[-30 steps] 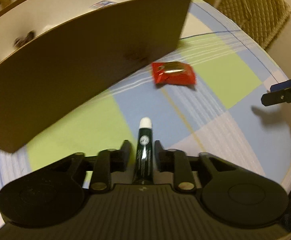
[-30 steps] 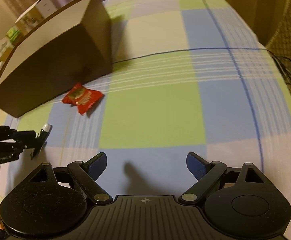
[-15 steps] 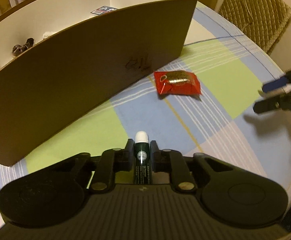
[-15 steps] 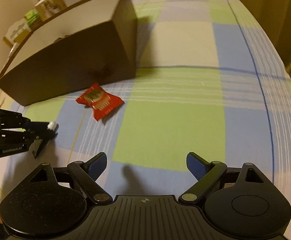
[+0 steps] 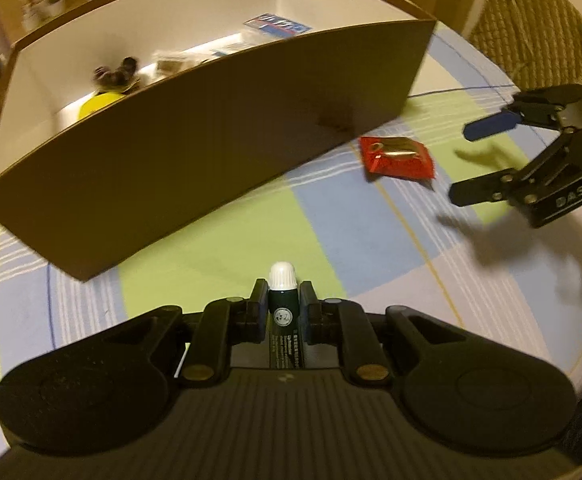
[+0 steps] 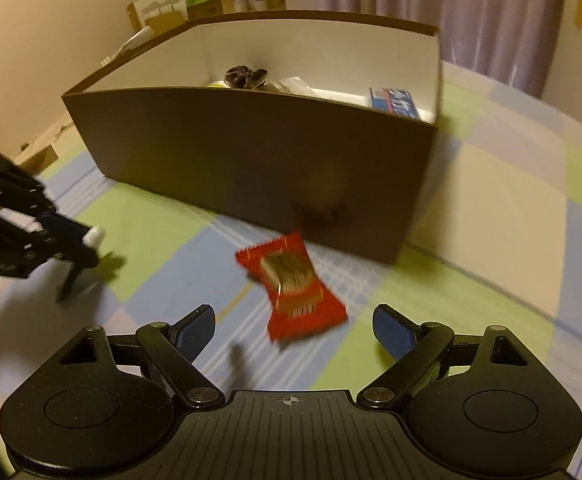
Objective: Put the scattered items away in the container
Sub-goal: 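Grasp the red snack packet with the right gripper and lift it, then carry the green tube with the left gripper while the right gripper carries the red packet over the box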
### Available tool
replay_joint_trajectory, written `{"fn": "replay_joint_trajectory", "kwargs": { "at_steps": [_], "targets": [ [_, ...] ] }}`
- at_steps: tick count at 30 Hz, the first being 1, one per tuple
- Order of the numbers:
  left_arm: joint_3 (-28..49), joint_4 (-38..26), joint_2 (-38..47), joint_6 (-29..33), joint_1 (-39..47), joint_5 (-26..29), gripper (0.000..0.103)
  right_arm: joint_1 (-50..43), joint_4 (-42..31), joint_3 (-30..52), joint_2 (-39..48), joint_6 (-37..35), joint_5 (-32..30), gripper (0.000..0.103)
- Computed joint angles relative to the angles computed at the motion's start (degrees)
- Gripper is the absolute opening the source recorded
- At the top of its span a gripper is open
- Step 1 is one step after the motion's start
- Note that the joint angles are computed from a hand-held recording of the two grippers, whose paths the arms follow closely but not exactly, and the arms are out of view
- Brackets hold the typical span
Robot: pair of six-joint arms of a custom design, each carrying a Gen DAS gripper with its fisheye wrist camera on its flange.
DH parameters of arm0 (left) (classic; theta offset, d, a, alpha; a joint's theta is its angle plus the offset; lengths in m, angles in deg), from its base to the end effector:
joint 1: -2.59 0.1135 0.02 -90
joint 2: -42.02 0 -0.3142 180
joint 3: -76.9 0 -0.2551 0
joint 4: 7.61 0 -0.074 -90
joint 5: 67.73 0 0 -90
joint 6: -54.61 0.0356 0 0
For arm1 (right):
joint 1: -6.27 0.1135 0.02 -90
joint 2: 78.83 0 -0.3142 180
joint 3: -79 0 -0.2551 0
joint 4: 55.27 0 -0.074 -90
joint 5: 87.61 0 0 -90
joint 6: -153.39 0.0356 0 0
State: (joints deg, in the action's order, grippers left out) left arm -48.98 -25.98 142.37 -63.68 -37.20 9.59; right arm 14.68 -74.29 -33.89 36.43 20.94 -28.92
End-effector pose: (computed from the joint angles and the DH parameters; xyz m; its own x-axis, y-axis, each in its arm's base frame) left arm 0.2352 -0.1857 0.1402 -0.8728 0.1252 -0.4717 0.1571 0.9872 -0.0287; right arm 0.3582 0.0717 0.1114 -0.4538 -0.6500 -0.6096 -0.8548 0.5109 0.0915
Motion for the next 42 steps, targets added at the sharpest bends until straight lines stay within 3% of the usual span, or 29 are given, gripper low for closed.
{"fn": "replay_joint_trajectory", "kwargs": {
  "at_steps": [5,6,7,11,21,23,29,42],
  "targets": [
    [-1.23,-0.99,-0.41,-4.05,-0.08,-1.08,0.012,2.91,3.37,1.52,3.64,1.05,2.05,0.091],
    [-1.51,-1.12,-0.54,-4.74,-0.15,-1.25,0.012,3.23,4.55,0.92,3.62,1.16,2.51,0.079],
    [-1.85,-1.18,-0.72,-5.2,-0.22,-1.49,0.012,3.43,3.34,1.56,4.07,0.46,2.55,0.052],
    [-2.89,-1.33,-1.31,-6.37,-0.19,-2.02,0.012,3.59,3.92,1.07,3.96,1.62,3.91,0.043],
    [-4.74,-0.05,-0.74,-7.67,-0.48,-1.36,0.013,-1.44,1.14,-5.28,-1.14,0.37,6.02,0.042],
    [-5.13,0.51,-0.84,-7.65,-1.01,-1.89,0.013,-2.21,0.62,-6.1,-2.0,1.17,5.92,0.036],
    [-5.36,0.71,-2.22,-5.48,-2.02,-1.05,0.012,-4.09,-3.46,-5.67,-5.59,2.77,2.22,0.035],
    [-4.88,-5.19,-19.35,-2.59,0.29,-5.85,0.012,-3.18,-13.89,2.57,-12.18,5.72,-6.91,0.035]
  ]
}}
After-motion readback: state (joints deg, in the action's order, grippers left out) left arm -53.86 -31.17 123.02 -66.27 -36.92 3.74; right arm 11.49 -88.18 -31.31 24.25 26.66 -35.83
